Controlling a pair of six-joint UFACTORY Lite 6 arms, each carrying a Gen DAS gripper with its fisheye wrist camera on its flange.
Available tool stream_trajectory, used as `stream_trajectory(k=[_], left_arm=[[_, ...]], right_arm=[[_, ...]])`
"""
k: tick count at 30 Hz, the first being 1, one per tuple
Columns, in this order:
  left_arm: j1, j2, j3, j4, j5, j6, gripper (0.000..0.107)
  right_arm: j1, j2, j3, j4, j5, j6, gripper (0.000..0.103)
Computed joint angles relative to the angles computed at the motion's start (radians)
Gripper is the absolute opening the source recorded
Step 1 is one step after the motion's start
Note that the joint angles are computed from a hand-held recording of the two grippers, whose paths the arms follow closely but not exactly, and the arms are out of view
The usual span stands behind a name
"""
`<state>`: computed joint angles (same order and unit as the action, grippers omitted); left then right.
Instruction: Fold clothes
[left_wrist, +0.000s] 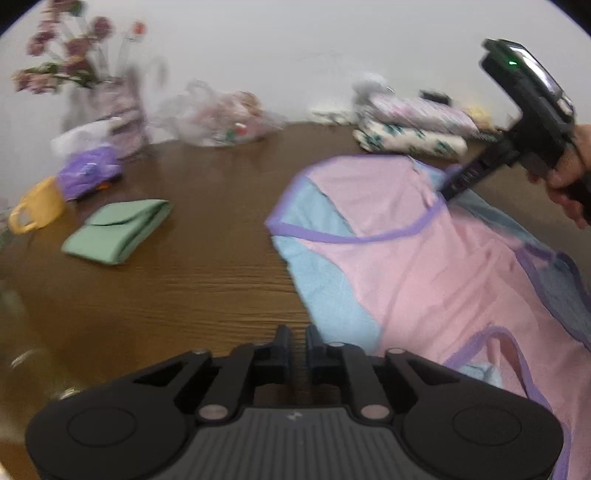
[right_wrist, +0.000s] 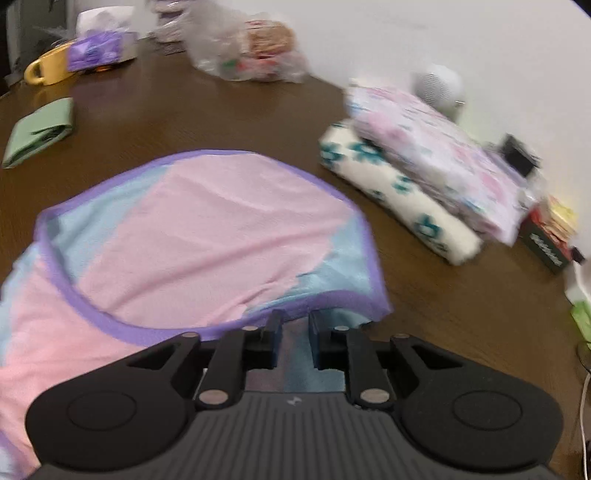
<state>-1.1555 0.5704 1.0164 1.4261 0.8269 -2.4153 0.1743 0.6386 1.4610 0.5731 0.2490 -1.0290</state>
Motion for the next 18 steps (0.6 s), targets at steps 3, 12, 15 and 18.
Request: stream_trajectory(k=[3, 12, 15, 18], left_arm=[[-0.064, -0.123, -0.123, 0.141, -0.002, -0.156, 0.032], [-0.169, -0.056, -0.081, 0.668, -0.270, -0.375, 0.042], [-0.179, 0.019, 0.002, 0.670, -0.318, -0.359, 0.026], [-0.201, 0.079, 0.083, 0.620, -0.334, -0.326, 0.021]], right_arm=[[-0.019, -0.176, -0.141, 0.141, 0.080, -0.182, 0.039], [-0.417, -0.829, -0.780, -0.078, 0.397, -0.416, 0.043], [-0.525, -0.858, -0.884, -0.073, 0.378, -0.494, 0.042], [-0.591, -0.841, -0.890, 0.003, 0.405, -0.574, 0.021]])
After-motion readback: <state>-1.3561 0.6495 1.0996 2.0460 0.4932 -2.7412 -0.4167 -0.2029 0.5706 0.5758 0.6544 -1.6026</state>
